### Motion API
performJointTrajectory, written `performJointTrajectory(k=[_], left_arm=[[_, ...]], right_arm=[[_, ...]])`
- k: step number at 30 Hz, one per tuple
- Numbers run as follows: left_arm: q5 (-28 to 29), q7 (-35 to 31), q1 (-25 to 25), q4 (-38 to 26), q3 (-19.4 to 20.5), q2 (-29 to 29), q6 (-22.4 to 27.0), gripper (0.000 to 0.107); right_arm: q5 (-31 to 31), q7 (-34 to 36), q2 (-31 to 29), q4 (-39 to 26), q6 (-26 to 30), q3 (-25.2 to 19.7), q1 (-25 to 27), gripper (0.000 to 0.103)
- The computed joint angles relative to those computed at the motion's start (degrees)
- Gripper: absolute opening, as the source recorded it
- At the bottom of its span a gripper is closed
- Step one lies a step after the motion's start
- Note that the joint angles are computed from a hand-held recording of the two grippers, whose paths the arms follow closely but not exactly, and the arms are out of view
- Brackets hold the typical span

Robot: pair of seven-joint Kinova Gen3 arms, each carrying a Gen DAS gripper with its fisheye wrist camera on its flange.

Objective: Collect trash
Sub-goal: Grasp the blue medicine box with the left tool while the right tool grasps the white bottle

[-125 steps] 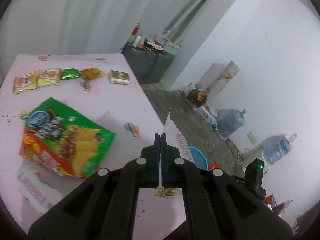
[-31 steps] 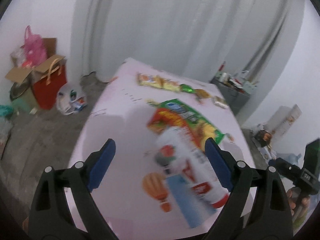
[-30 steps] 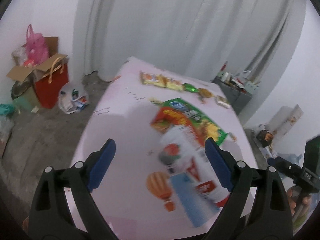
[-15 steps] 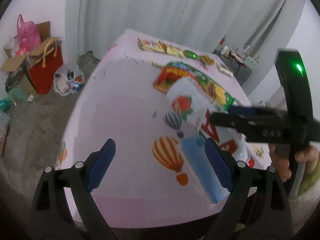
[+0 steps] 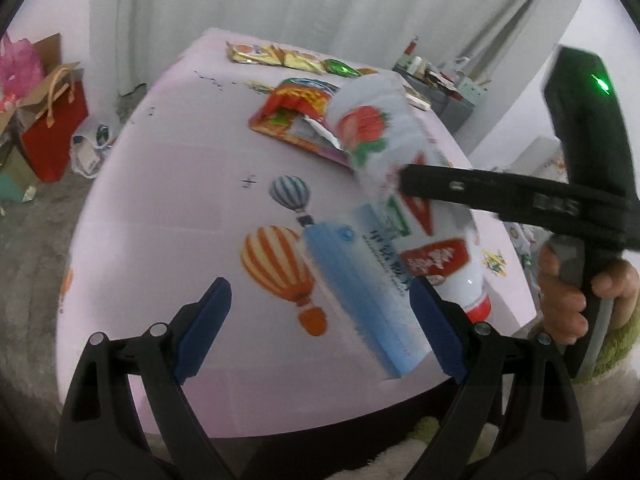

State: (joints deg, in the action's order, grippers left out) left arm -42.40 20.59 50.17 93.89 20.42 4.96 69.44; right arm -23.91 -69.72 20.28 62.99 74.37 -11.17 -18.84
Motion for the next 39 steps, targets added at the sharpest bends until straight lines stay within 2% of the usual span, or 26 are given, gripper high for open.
performJointTrajectory(k=[9, 14, 17, 19, 29, 34, 39], left_arm=[[3.4, -5.5, -2.9, -1.6, -1.8, 1.9, -8.3, 0.086], [7.1, -8.4, -2.6, -5.5, -4.4, 5.9, -7.8, 0.086], [9.3, -8.9, -2.3, -7.7, -6.1, 7.9, -6.9, 0.086], [9.1, -10.0, -1.4, -10.4, -7.1, 9.9, -4.6, 0.086], [9.2, -22.9, 2.3, -21.9, -11.7, 18.7, 6.5, 0.086], [7.6, -23.8, 4.5, -20.4, -13.0, 18.2, 6.0, 0.082], [9.7, -28.7, 3.5, -18.6, -11.3, 16.4, 3.6, 0.082]], right_arm=[[-9.4, 0.5, -5.8, 10.9, -0.5, 4.2, 12.7, 0.059], [-13.1, -0.8, -6.4, 14.9, -1.7, 5.8, 16.8, 0.059], [-12.7, -2.4, -5.9, 15.8, -2.8, 6.1, 17.1, 0.059], [-11.6, -3.6, -5.7, 15.8, -3.4, 6.1, 16.7, 0.059], [-9.0, -6.0, -3.8, 15.2, -4.4, 5.1, 15.9, 0.059], [-9.5, -4.7, -3.1, 15.0, -3.9, 4.7, 16.4, 0.059], [-9.8, -4.1, -2.7, 14.4, -2.6, 4.6, 16.7, 0.059]])
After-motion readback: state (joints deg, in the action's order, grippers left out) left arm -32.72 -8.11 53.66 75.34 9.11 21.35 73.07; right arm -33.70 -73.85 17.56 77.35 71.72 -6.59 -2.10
